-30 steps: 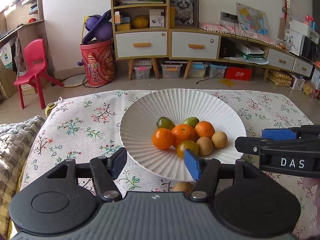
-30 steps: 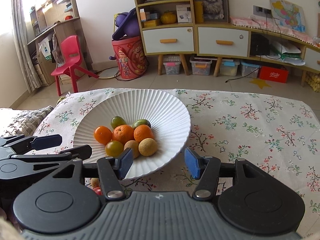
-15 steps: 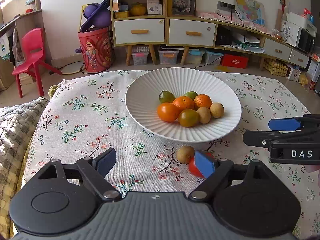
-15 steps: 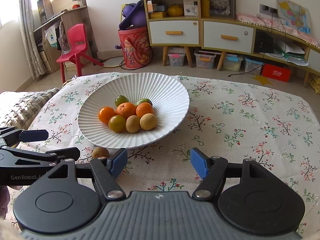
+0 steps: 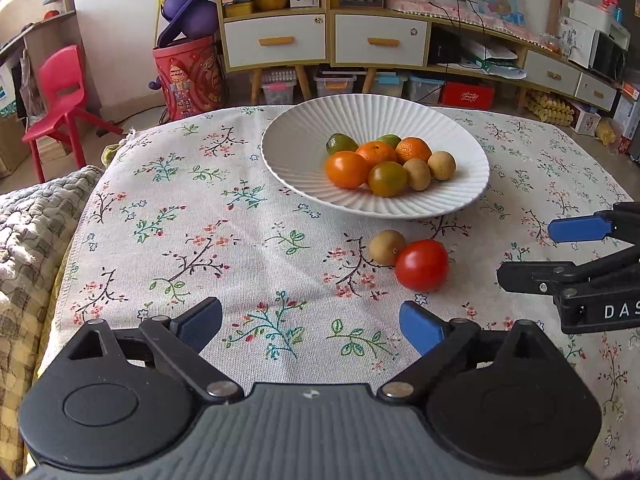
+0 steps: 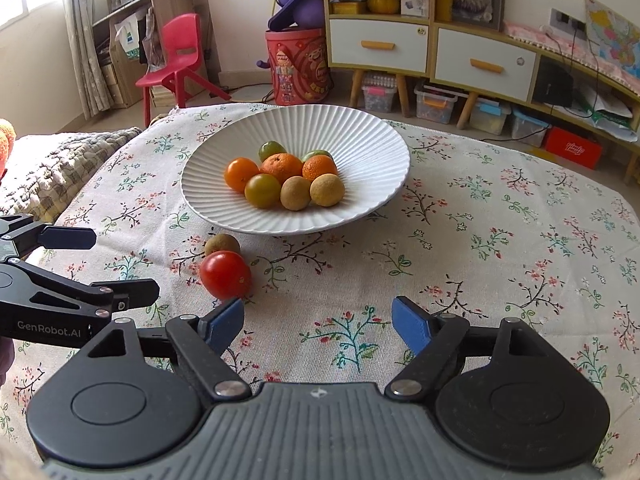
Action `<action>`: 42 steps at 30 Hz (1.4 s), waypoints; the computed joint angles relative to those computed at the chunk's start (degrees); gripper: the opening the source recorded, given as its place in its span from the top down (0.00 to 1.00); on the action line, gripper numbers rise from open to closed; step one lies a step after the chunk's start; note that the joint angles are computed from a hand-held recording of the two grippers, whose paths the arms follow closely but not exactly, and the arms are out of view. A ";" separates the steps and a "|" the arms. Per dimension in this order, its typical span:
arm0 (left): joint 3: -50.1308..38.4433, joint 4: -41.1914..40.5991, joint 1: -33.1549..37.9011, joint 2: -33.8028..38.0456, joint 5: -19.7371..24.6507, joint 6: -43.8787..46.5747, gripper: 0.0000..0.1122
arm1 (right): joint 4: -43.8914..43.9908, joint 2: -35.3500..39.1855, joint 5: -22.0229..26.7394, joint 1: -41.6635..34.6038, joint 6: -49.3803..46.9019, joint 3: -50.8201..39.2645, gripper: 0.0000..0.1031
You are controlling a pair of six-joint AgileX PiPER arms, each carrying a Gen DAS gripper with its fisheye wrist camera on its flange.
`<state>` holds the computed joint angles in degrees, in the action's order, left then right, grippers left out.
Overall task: Organize fruits
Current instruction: 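Grasp the red tomato with the right gripper while the left gripper grasps the last kiwi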
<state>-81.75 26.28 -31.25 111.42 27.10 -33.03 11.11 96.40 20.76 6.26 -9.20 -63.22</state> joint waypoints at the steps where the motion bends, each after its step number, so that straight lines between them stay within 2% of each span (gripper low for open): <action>1: 0.70 -0.30 0.22 -0.36 -0.27 0.42 0.26 | -0.19 0.04 0.09 0.16 -0.03 0.14 0.24; 9: 2.97 -0.33 1.52 -1.22 -0.44 0.86 0.26 | -0.60 1.14 0.60 0.82 0.33 -0.36 0.20; 15: 2.39 0.51 1.69 -1.14 0.23 -0.39 0.26 | 0.09 2.90 0.68 1.67 1.04 -1.65 0.22; 20: 2.18 0.97 1.97 -0.86 0.43 -0.75 0.26 | 0.41 4.29 0.35 2.93 0.83 -3.06 0.36; 27: 2.18 2.44 2.05 -0.97 0.59 -2.03 0.26 | 5.29 6.22 1.78 3.94 -3.93 -5.62 0.45; 33: 1.96 2.81 2.37 -0.87 0.42 -2.97 0.26 | 8.23 6.90 2.29 4.40 -6.68 -6.55 0.62; 34: 1.83 3.10 2.29 -0.75 0.51 -3.26 0.26 | 9.15 7.01 2.47 4.32 -7.69 -6.69 0.69; 42: 0.06 3.52 1.60 0.42 0.59 -4.36 0.26 | 10.38 6.35 3.46 3.35 -10.19 -6.42 0.71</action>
